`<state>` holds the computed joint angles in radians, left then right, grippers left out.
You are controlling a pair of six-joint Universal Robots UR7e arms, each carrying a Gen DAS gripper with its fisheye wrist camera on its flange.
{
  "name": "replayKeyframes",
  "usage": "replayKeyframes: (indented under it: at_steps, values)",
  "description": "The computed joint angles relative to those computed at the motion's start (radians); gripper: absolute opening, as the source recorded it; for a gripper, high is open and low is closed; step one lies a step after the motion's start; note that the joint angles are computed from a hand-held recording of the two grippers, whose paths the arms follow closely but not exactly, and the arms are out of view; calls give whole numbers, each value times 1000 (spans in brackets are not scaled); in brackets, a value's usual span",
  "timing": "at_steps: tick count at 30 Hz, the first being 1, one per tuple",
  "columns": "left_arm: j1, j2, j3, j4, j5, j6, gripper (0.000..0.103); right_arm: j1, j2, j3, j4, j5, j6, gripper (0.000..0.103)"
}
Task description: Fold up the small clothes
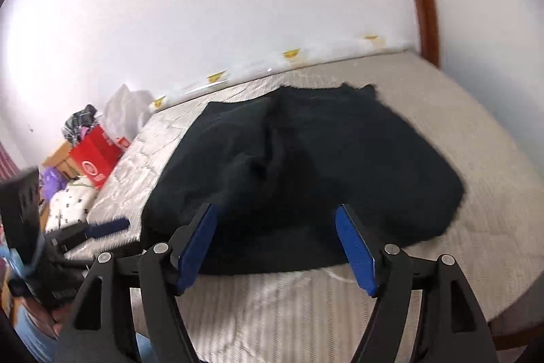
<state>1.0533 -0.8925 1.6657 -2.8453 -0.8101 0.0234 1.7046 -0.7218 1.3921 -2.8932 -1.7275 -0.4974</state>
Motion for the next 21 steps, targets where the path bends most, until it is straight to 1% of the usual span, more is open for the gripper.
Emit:
replayKeyframes:
  at_steps: [3,7,9,12,14,16,17,18,20,21]
  values:
    - [22,-11,24,-16,-18,-28,58,1,44,-51,42,29,8,72]
    - [47,-1,14,-17,-80,-14,58,-2,116,-164,148,61,46,72]
    - [60,15,-5,-21,-111,-8,58,0,148,-210,176,58,48,72]
    - [74,40,-27,-47,-123,-30,58,8,204,-289,187,40,55,70]
    - [82,54,-42,-55,-137,-39,59,7,236,-340,198,47,65,56]
    - [83,65,-45,-67,-130,-33,59,7,261,-389,234,49,57,28]
    - [83,70,-47,-69,-121,-26,59,9,274,-410,229,39,30,20]
    - [82,78,-54,-61,-111,-21,59,10,274,-410,209,44,2,18]
    - [82,87,-68,-39,-107,-24,59,10,262,-384,118,55,-43,16]
    - [74,99,-74,-48,-76,-18,59,12,253,-368,58,47,-69,16]
